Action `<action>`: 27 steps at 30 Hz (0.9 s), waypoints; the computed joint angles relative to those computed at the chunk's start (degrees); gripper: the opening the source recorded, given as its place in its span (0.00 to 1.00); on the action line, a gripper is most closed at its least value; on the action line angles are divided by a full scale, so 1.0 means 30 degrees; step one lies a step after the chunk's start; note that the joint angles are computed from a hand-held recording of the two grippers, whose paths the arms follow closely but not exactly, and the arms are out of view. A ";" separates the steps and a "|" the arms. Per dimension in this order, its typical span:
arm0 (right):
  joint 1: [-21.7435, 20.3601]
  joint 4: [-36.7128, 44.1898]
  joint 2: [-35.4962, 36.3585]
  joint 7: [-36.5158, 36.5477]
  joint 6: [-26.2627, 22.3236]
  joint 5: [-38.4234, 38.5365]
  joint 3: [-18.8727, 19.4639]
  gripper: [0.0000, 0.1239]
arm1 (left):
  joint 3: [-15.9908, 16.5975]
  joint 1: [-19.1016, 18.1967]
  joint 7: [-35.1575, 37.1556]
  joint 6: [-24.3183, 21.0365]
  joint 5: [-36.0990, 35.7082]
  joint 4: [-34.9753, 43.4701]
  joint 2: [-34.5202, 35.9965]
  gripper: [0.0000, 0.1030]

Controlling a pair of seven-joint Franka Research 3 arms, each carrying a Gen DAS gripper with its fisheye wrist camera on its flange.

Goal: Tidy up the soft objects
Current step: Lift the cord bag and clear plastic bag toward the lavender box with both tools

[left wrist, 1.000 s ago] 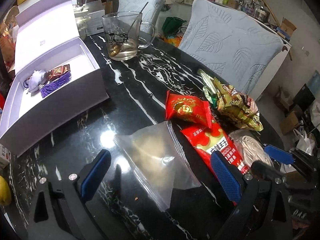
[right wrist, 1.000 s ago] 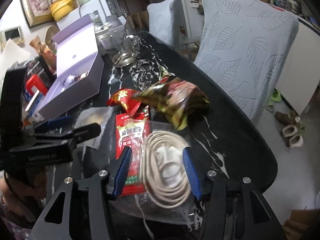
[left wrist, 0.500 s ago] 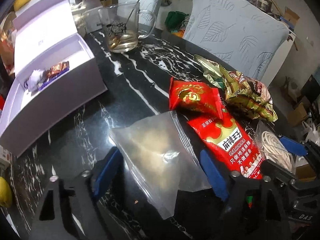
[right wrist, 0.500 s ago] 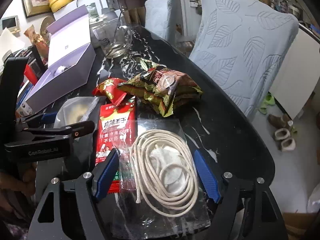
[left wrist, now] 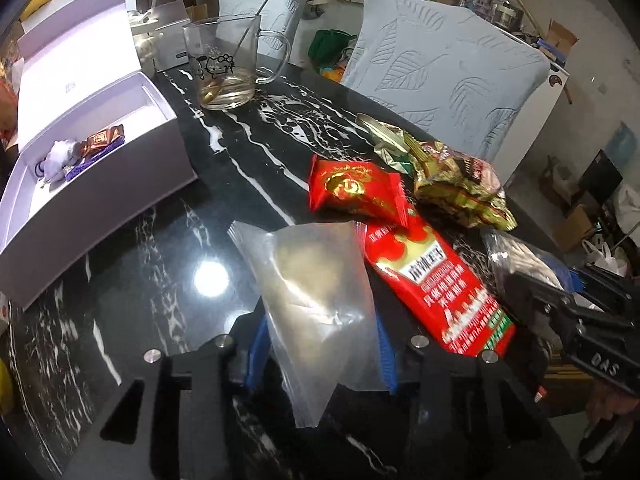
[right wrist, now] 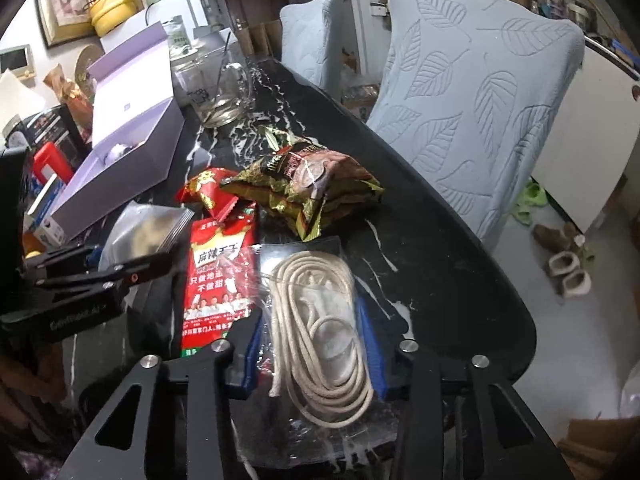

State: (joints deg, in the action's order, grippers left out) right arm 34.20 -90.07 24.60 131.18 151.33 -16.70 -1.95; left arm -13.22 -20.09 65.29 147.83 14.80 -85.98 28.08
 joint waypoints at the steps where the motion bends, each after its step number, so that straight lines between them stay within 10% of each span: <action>1: 0.0006 -0.0044 -0.0045 0.0039 -0.0003 0.0010 -0.0011 0.32 | -0.0136 0.0122 0.0060 0.0116 -0.0213 -0.0349 -0.0234 0.43; 15: -0.0197 -0.1788 -0.1159 -0.0352 0.2209 0.0843 0.0574 0.31 | -0.0114 0.0210 -0.1056 0.1724 -0.0026 -0.3493 -0.2701 0.43; 27: -0.0825 -0.2666 -0.1527 -0.5408 0.4180 0.4612 0.2491 0.31 | 0.0293 0.0079 -0.5183 0.2655 0.1895 -0.7279 -0.5769 0.43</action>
